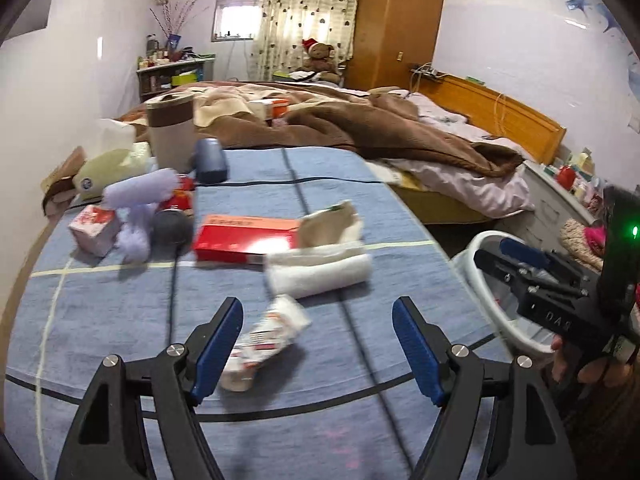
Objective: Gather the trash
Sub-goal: 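Move both open tools back over the table, then grasp the patterned paper cup with the left tool while the right tool grasps the white towel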
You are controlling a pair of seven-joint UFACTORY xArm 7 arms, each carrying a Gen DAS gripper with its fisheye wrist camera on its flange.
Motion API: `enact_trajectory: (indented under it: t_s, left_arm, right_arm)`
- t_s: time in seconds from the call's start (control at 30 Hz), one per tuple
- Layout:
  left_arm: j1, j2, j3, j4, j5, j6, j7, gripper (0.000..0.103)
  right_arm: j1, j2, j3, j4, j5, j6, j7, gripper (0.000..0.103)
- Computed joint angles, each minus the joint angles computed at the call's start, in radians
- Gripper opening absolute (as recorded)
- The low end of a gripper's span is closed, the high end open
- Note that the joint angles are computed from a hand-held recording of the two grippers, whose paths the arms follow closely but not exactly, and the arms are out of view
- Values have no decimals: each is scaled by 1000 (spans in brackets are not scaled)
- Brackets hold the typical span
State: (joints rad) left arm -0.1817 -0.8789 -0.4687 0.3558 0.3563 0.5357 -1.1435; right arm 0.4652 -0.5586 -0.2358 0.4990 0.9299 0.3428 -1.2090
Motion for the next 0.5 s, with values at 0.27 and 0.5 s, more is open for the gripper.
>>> enact_trajectory:
  t_s: [0.27, 0.5]
  left_arm:
    - [-19, -26, 83, -71, -33, 9, 79, 79]
    - [-26, 19, 144, -119, -81, -58, 161, 79]
  right_arm:
    - [35, 66, 38, 50, 39, 28, -52, 62]
    - [7, 162, 110, 117, 63, 89, -80, 62]
